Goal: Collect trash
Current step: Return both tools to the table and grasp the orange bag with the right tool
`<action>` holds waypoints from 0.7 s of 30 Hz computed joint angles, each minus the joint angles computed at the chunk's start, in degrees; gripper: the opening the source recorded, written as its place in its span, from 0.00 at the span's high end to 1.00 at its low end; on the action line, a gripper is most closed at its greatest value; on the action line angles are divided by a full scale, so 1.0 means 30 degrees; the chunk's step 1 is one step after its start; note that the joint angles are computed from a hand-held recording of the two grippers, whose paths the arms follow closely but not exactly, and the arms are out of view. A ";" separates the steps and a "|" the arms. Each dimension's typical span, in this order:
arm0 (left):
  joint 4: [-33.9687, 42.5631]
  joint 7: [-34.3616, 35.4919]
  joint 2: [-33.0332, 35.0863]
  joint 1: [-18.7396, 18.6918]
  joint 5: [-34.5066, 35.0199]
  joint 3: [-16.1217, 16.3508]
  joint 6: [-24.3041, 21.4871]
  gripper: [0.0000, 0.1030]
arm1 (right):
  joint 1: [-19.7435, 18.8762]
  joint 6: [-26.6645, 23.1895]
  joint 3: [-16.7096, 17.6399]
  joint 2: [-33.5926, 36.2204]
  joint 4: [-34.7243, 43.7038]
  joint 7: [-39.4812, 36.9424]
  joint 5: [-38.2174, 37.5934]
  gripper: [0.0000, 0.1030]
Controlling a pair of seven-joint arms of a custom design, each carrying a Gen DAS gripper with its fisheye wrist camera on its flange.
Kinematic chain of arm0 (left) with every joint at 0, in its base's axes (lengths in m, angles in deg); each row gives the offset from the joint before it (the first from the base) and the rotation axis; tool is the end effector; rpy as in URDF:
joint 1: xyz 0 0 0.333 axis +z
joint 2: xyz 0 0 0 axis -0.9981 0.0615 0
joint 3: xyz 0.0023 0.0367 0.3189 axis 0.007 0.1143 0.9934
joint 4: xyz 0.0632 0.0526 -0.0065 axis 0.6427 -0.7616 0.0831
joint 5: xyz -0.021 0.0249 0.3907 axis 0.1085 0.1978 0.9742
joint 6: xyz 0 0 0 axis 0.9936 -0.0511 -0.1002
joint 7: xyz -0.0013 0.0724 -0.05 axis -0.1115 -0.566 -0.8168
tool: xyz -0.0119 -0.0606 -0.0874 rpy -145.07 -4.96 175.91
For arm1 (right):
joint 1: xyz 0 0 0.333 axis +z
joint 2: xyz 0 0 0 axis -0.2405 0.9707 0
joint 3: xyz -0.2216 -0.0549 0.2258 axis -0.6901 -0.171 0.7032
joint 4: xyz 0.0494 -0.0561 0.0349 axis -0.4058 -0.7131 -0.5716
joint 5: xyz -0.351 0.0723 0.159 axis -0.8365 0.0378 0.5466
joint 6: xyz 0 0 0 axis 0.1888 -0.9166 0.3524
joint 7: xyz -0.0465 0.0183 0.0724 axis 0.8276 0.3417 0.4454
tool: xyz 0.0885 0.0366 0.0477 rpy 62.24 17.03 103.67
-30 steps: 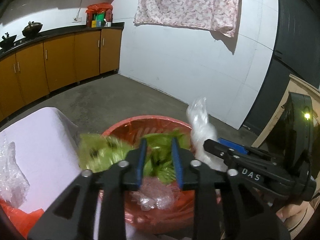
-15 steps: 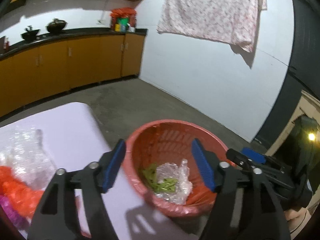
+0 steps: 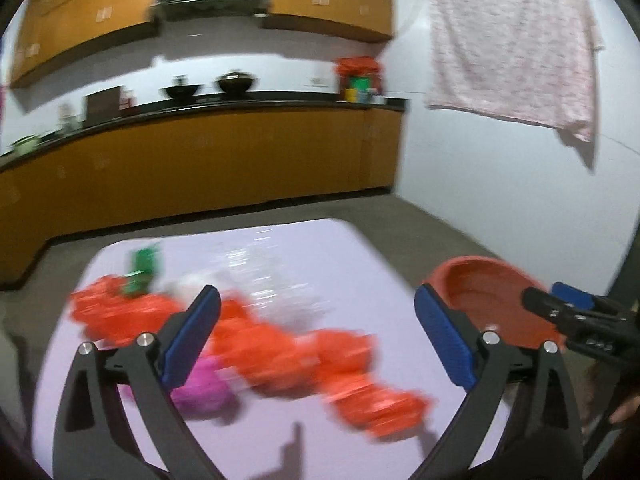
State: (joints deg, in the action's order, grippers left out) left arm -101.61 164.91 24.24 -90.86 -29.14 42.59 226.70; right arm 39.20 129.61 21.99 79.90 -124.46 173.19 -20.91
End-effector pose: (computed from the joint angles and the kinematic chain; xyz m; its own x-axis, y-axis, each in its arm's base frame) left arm 0.6632 -0.1298 0.3546 -0.2761 -0.9604 0.0374 -0.4452 0.0933 -0.8906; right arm 0.6305 0.2244 0.3539 -0.1070 -0.9674 -0.2294 -0.5200 0.2511 -0.8164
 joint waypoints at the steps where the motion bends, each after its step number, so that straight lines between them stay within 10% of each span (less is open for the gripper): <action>1: -0.0253 0.0161 -0.0132 -0.0311 -0.0603 0.0620 0.0012 0.07 | -0.0415 -0.0371 0.0535 0.0215 0.0598 -0.0101 -0.0406 0.18; 4: -0.0846 0.0892 -0.0304 -0.1362 -0.3075 0.2648 -0.0192 0.07 | -0.0991 -0.1496 0.1294 0.1070 0.2250 0.0305 -0.1756 0.18; 21: -0.0997 0.2050 0.0245 0.0250 -0.3704 0.2762 -0.0684 0.07 | -0.1900 -0.7680 0.1179 0.5661 0.8951 0.4801 -0.7296 0.29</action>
State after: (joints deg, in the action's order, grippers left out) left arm -104.60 171.06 24.97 -90.11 -40.26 50.87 224.65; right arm 33.49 106.57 25.53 96.88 -97.61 187.59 -42.80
